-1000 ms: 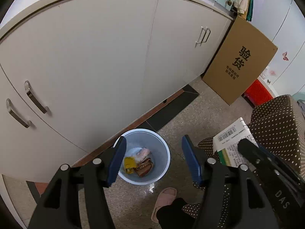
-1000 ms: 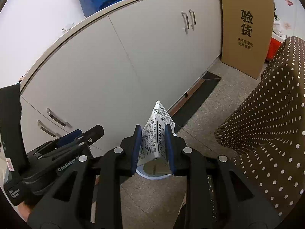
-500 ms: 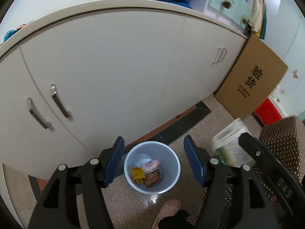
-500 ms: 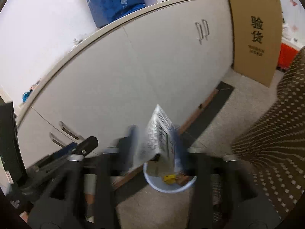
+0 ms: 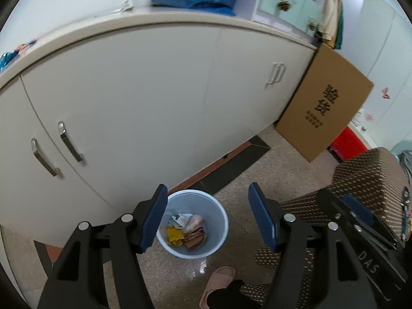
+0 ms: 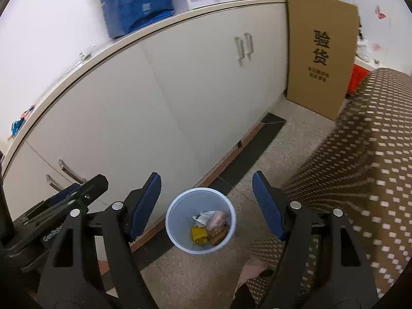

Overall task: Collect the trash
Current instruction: 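Carry both items over the wastebasket and open both tools to drop them, then grasp the green vegetable bundle with the left tool while the right tool grasps a newspaper strip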

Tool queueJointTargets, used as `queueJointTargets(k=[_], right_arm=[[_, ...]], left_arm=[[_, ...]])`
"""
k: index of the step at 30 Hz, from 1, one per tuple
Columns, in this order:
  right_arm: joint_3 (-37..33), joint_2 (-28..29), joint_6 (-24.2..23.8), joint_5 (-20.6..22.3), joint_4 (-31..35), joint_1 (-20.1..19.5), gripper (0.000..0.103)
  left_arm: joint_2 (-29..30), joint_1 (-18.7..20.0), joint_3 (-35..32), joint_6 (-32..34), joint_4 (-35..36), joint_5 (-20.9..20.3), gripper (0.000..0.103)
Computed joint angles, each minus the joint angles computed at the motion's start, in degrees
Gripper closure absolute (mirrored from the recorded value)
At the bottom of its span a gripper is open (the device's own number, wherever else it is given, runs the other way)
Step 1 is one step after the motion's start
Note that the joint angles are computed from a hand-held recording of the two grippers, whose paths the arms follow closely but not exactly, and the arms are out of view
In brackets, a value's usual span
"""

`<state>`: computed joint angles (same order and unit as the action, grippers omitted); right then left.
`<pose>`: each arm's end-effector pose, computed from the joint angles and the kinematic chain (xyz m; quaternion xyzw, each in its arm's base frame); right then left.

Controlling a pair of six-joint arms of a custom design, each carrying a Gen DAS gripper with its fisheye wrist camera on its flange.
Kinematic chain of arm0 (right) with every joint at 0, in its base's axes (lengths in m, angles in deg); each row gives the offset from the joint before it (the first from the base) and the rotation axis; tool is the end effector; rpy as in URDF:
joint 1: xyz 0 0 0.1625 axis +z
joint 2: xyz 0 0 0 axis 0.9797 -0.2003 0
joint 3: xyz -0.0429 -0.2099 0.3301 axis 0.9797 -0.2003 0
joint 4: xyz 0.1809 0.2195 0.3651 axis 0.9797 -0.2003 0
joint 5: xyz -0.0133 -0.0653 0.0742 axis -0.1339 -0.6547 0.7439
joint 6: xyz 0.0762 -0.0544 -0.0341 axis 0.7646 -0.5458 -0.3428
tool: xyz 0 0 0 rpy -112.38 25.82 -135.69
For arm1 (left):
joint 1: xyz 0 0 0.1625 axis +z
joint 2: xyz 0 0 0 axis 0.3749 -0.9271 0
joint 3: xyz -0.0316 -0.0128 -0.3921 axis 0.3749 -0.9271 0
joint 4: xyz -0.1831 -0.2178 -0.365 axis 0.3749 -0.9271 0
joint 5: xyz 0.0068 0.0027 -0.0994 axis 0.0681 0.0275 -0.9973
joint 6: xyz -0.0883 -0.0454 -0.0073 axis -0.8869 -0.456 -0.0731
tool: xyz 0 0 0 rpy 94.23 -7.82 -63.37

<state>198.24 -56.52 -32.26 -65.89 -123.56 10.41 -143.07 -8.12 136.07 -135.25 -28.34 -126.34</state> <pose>0.1136 -0.4045 0.3563 0.3246 -0.9083 0.2183 0.1481 -0.4329 -0.3213 0.0453 -0.1646 0.8026 -0.4426 0.3644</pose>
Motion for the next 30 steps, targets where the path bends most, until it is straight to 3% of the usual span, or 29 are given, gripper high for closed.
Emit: queueJointTargets(k=[8,15,22,26,30], right_arm=[[-3.7,-8.5,-1.5,3.5,5.5,-2.7,0.030],[-8.2,-15.9,-5.8,8.3,7.9,-9.2,0.028],[-14.3,-19.7,-9.4,18.1,9.4,-23.8,0.027],[-16.8,-20.8,-6.5,26.3,6.2,-35.6,0.026],[-21.1,-18.2,-3.9,31.0,9.6,-43.3,0.026]], left_arm=[[5.7,-3.3,-7.8,3.6,0.4,4.5,0.035],[14.9,-5.2,-18.0,16.5,-6.6,8.7,0.034],[26.8,-5.2,-30.5,36.1,-19.2,9.7,0.027],[33.8,-4.9,-39.0,43.8,-21.4,9.6,0.024],[40.4,-4.0,-47.5,54.2,-26.7,7.7,0.024]])
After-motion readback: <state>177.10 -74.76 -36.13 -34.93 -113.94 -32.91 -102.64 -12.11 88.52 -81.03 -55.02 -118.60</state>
